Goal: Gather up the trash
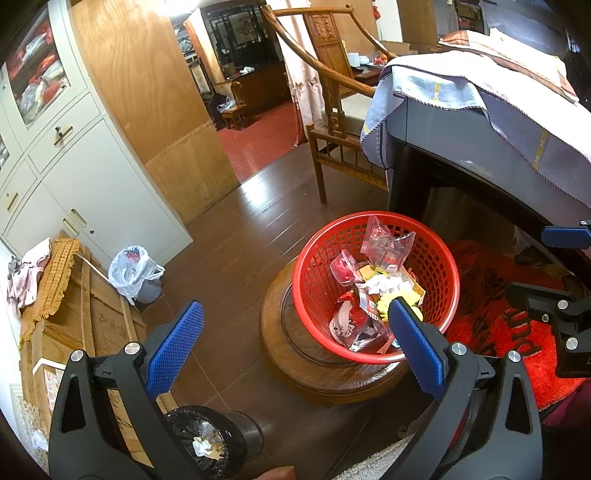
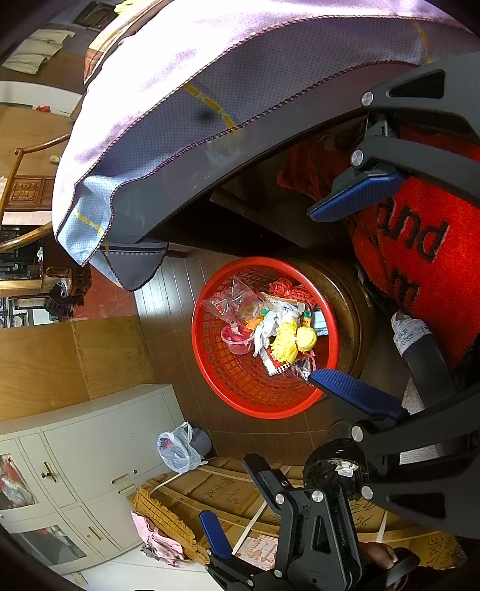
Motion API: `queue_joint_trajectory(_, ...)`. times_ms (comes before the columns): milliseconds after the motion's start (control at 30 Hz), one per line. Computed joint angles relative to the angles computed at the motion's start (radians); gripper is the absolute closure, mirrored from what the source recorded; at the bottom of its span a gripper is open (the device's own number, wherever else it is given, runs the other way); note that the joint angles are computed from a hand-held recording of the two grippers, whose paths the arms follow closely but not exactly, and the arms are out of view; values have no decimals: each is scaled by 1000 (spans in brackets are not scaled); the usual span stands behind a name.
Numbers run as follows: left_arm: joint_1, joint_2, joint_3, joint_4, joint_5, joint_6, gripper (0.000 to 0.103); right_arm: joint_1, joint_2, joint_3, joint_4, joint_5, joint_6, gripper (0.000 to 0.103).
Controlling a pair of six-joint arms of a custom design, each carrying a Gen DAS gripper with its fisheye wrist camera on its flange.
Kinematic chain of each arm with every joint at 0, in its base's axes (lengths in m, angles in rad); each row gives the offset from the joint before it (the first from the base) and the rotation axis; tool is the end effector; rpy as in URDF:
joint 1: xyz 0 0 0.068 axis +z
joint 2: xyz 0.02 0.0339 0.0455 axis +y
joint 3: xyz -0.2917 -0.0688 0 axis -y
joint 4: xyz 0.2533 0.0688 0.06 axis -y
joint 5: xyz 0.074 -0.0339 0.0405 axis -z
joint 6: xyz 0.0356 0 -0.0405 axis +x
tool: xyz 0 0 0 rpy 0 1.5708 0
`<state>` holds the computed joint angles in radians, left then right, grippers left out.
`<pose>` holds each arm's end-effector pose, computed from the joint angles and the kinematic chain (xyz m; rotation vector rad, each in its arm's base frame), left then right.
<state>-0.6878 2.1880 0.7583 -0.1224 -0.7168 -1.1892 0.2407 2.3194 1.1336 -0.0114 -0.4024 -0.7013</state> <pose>0.2356 -0.1633 0.0082 -0.6288 2.4202 0.5347 0.3931 0.1109 0.0156 -1.2984 2.3238 0.4134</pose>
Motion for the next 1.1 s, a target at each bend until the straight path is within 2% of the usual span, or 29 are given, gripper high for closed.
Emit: queue_joint_trajectory(1100,-7,8,13,-13,4,-4,7,-1,1,1,-6,1,-2,22)
